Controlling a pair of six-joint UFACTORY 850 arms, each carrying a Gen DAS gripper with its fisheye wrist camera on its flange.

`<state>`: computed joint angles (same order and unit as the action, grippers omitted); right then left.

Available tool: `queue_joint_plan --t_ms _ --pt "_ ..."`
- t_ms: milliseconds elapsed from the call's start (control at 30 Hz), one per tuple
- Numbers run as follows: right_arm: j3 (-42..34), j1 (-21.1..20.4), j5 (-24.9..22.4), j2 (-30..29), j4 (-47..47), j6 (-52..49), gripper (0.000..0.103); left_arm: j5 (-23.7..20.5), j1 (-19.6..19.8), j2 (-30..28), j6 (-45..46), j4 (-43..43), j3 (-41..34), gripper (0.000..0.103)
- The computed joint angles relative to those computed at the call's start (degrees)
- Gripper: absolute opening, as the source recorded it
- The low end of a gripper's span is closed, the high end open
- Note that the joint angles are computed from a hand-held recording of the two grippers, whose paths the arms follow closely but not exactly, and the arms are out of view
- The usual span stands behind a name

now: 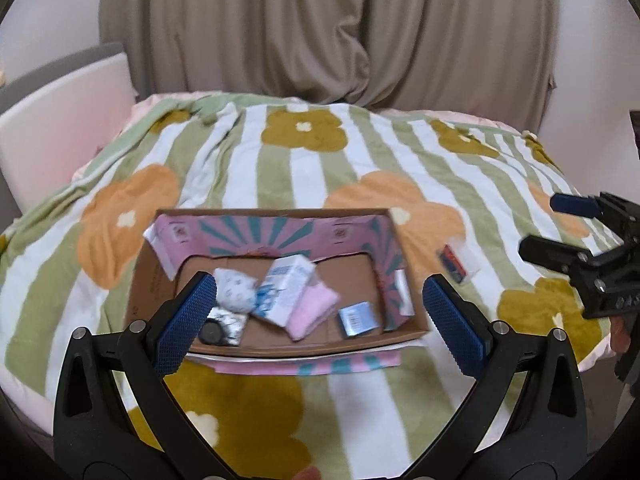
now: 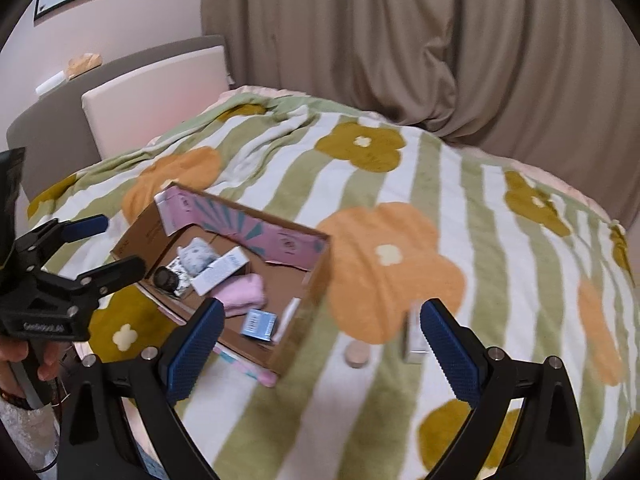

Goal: Organize objects
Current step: 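Move both tools back toward the beige cap and clear floss case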

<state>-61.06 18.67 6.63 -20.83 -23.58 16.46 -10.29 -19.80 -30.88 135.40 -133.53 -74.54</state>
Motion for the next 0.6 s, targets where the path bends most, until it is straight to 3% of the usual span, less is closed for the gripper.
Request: queue_joint_plan --t_ms 200,333,600 --pt "2.5 -3.2 0.9 1.9 3.0 -3.7 0.098 -0.2 -4.3 1.4 18.4 -19.6 2.6 0.103" --pt "3.3 -5.2 1.1 1.8 0.1 -1.4 0.098 -2.4 -7.0 1.7 21.4 -24.1 4.8 0.103" --pt "1.9 -9.8 2.7 -1.0 -25.2 22.2 0.098 -3.4 -12.2 -1.0 26.4 -29.3 5.9 0.103"
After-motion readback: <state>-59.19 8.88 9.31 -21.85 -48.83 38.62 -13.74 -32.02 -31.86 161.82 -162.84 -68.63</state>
